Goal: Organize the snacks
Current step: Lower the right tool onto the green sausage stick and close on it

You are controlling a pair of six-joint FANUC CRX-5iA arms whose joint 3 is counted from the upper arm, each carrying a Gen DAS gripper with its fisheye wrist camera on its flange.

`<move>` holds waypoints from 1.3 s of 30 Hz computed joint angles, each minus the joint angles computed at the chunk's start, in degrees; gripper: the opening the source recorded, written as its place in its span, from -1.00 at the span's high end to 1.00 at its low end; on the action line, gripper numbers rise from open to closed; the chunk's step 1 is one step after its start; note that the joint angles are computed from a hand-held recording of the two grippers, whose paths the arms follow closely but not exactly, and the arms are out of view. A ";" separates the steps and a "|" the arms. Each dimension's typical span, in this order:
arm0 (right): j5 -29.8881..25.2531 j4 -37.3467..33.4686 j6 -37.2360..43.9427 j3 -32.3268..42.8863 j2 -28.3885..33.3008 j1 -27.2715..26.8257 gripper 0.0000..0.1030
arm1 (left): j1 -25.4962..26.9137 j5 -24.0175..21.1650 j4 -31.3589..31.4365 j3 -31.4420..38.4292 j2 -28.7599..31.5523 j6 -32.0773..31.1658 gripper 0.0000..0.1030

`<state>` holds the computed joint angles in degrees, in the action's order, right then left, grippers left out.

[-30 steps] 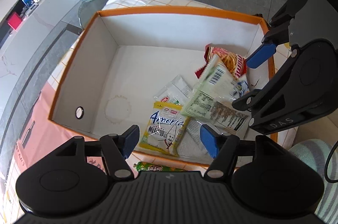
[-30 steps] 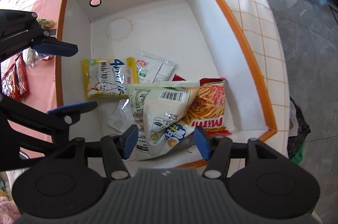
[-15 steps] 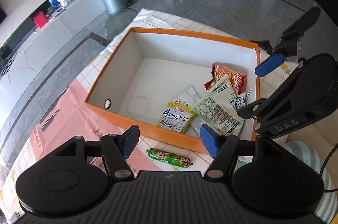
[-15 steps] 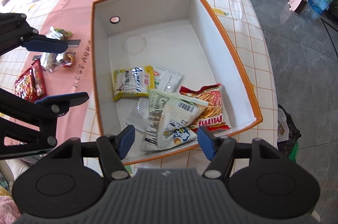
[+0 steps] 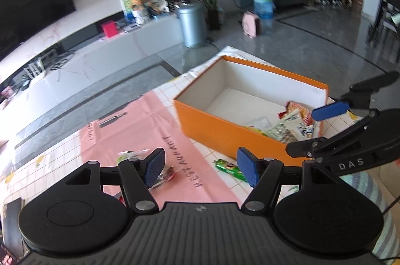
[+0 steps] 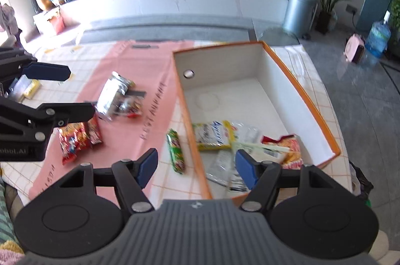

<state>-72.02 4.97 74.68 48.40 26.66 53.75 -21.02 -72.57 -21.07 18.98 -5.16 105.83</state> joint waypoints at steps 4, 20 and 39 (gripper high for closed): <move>13.62 2.64 -5.49 -14.07 -7.07 2.96 -0.29 | -2.82 -0.97 -7.30 -3.97 -4.08 8.34 -0.51; 34.47 29.25 -28.95 -40.37 -11.35 11.40 -0.05 | -0.60 -0.48 -9.70 -24.22 -17.92 33.37 -0.58; 12.68 29.03 -20.70 -15.53 9.93 9.94 0.01 | 2.87 -1.41 -8.07 -26.72 -10.73 34.97 -0.59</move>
<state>-59.34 34.01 53.98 32.87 36.58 63.69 -18.15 -73.98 -29.14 -7.75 -15.89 140.80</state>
